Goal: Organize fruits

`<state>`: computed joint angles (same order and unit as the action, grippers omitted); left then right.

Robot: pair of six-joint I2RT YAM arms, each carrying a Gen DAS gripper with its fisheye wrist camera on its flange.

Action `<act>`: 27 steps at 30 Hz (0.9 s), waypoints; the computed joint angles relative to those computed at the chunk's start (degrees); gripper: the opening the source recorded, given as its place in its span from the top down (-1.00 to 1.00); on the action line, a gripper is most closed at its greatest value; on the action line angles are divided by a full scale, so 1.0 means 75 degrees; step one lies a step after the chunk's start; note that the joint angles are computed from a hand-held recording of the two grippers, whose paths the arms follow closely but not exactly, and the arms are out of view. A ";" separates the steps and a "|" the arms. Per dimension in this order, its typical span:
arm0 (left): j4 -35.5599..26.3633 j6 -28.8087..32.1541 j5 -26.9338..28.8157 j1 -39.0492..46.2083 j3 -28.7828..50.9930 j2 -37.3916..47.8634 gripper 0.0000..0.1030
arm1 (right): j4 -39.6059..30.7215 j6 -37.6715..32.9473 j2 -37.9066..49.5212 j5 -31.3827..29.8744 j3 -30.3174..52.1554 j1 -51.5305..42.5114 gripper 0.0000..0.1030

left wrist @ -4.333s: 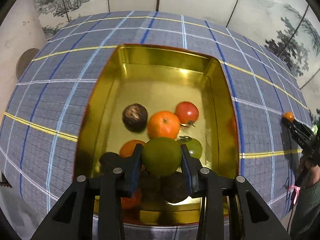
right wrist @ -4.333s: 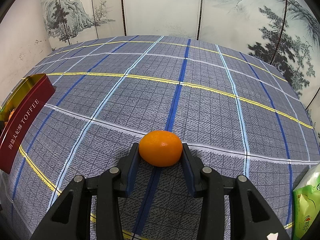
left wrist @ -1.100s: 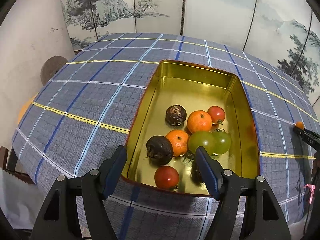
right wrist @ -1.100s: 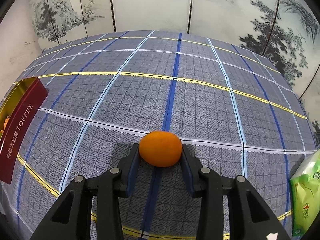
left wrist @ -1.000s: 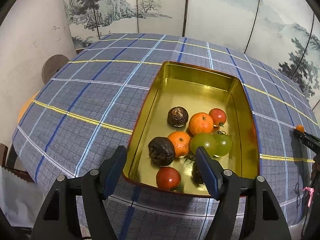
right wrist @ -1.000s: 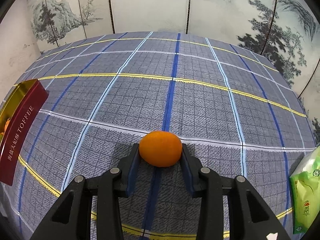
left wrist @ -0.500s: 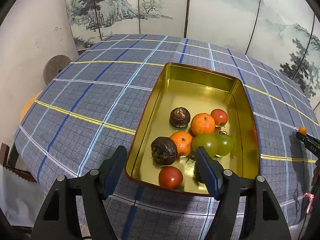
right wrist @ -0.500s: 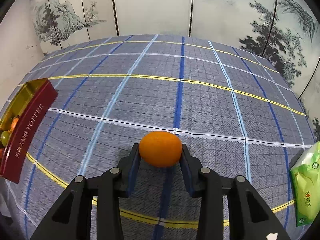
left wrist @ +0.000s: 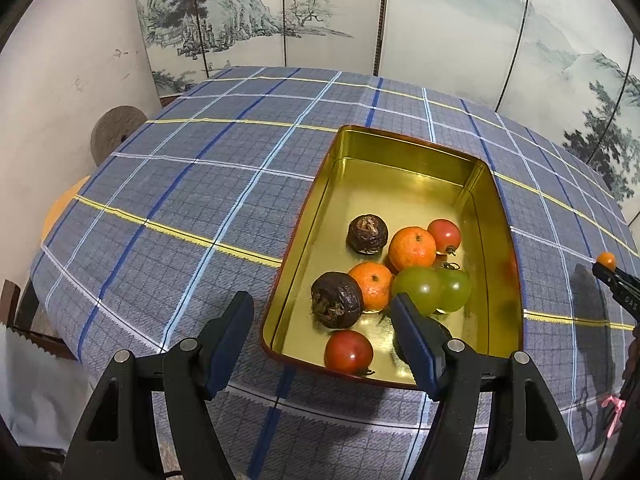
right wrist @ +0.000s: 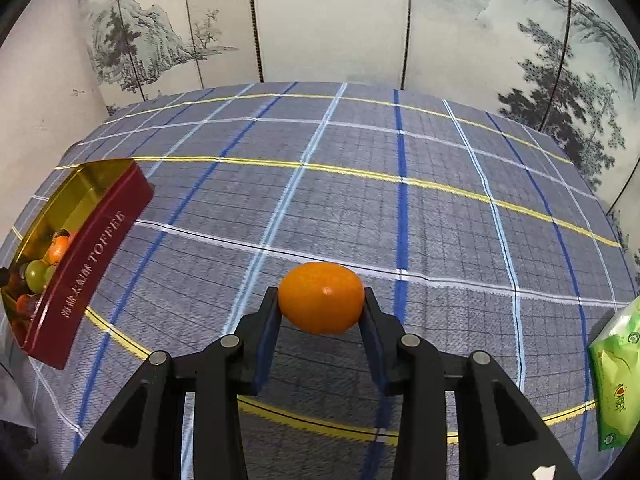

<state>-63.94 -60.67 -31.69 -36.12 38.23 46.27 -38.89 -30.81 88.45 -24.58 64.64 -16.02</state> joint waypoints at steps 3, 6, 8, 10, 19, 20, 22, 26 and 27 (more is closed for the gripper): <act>0.0002 -0.0007 0.0001 0.0001 0.0000 0.0005 -0.39 | -0.0058 0.0032 -0.0164 -0.0045 -0.0004 0.0139 0.30; 0.0012 0.0002 0.0010 0.0017 -0.0006 -0.0002 -0.39 | -0.0189 0.0060 -0.0279 -0.0156 0.0032 0.0240 0.30; 0.0007 -0.0022 0.0005 -0.0017 -0.0011 -0.0015 -0.39 | -0.0267 0.0075 -0.0394 -0.0234 0.0025 0.0344 0.30; 0.0001 -0.0011 0.0011 -0.0010 -0.0010 -0.0013 -0.39 | -0.0346 0.0107 -0.0548 -0.0309 -0.0003 0.0486 0.30; 0.0014 -0.0174 0.0073 -0.0146 -0.0123 -0.0004 -0.39 | -0.0287 0.0322 -0.1002 -0.0338 -0.0254 0.1058 0.30; 0.0022 -0.0182 0.0080 -0.0152 -0.0137 -0.0011 -0.39 | -0.0288 0.0328 -0.1016 -0.0324 -0.0268 0.1101 0.30; 0.0010 -0.0216 0.0062 -0.0171 -0.0142 0.0001 -0.39 | -0.0291 0.0317 -0.1031 -0.0299 -0.0287 0.1165 0.30; -0.0018 -0.0222 0.0062 -0.0119 -0.0168 -0.0042 -0.39 | -0.0310 0.0343 -0.1124 -0.0327 -0.0392 0.1244 0.30; -0.0027 -0.0231 0.0064 -0.0108 -0.0168 -0.0039 -0.39 | -0.0337 0.0364 -0.1147 -0.0358 -0.0416 0.1270 0.30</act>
